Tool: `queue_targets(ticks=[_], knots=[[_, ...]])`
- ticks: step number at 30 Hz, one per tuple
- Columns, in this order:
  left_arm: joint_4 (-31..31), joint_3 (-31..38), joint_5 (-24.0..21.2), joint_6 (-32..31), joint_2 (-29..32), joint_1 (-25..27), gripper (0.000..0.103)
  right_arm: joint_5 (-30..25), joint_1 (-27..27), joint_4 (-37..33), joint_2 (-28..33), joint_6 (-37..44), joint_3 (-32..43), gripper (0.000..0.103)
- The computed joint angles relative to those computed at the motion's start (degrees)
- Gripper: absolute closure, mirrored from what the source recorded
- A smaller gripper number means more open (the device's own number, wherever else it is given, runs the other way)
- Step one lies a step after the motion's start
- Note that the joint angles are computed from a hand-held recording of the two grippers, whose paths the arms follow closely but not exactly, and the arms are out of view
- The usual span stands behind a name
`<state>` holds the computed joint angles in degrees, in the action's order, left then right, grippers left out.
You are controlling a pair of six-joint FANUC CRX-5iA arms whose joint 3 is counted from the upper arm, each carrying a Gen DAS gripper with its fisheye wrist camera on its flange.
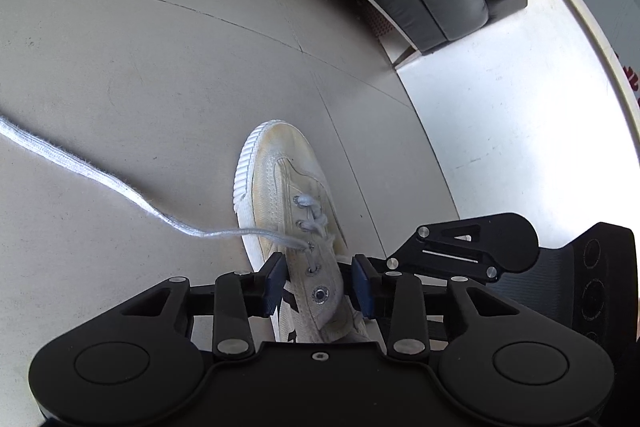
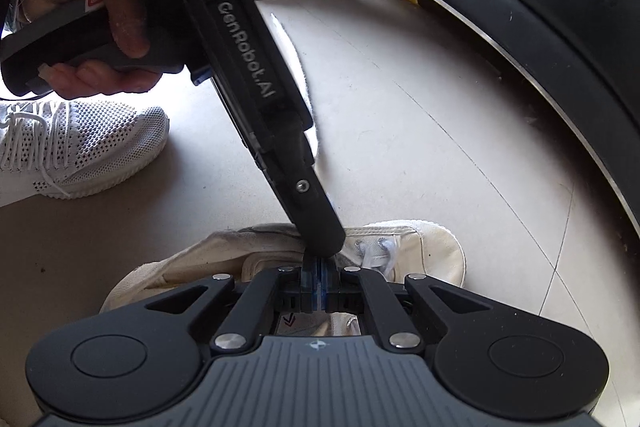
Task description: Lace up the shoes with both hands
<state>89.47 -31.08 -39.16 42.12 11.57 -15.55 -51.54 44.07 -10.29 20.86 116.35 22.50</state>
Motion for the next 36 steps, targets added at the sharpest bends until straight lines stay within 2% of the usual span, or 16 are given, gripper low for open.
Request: queue_targets(ticks=[3,8,9,11,13,15,17,18,21,22,25,31,34,36], knots=[[2.09,-0.35,0.09,1.13,0.31,-0.21,0.073,-0.58,-0.12,-0.23,0.37,-0.27,0.64,0.101],[2.80,-0.83,1.42,-1.02,-0.42,-1.03,0.078,-1.24,-0.01,0.19,0.51,-0.50,1.16,0.101],[4.01,-1.02,1.15,-2.02,-0.44,-1.26,0.090,-1.64,0.02,0.15,0.64,-0.29,1.44,0.100],[6.49,-1.34,0.87,-3.04,-0.44,-1.85,0.095,-1.31,0.26,0.68,0.67,-0.41,1.28,0.100],[6.54,-1.04,-0.34,-1.54,0.33,-1.55,0.095,-1.79,0.17,0.66,0.82,-0.26,1.52,0.099],[11.07,-1.93,-2.41,1.18,1.39,-1.75,0.095,-1.57,0.16,0.77,0.67,-0.42,1.22,0.098],[14.22,-2.61,-3.20,2.28,1.87,-2.19,0.095,-1.43,0.20,0.93,0.55,-0.61,1.04,0.093],[15.37,-2.85,-2.76,2.60,1.80,-2.56,0.103,-1.29,0.25,1.18,0.38,-0.80,0.83,0.091],[18.06,-3.24,-2.31,3.87,2.03,-2.96,0.103,-1.18,0.38,1.79,0.03,-1.36,0.45,0.088],[16.94,-2.94,-2.89,4.53,2.35,-2.50,0.103,-1.51,0.36,1.79,0.04,-1.53,0.60,0.087],[6.15,-0.30,0.25,0.99,1.12,-1.27,0.103,-0.70,0.60,2.97,-0.75,-2.05,-0.49,0.077],[-19.46,5.27,7.49,-4.05,-2.30,-0.17,0.103,0.04,0.61,4.17,-1.83,-4.34,-1.53,0.074],[-38.93,8.49,9.74,-1.72,-4.43,1.11,0.103,-0.14,0.46,3.29,-2.76,-4.02,-2.34,0.072],[-53.65,11.75,7.43,3.50,-5.52,3.12,0.103,-0.39,0.30,2.25,-3.48,-3.50,-2.90,0.072]])
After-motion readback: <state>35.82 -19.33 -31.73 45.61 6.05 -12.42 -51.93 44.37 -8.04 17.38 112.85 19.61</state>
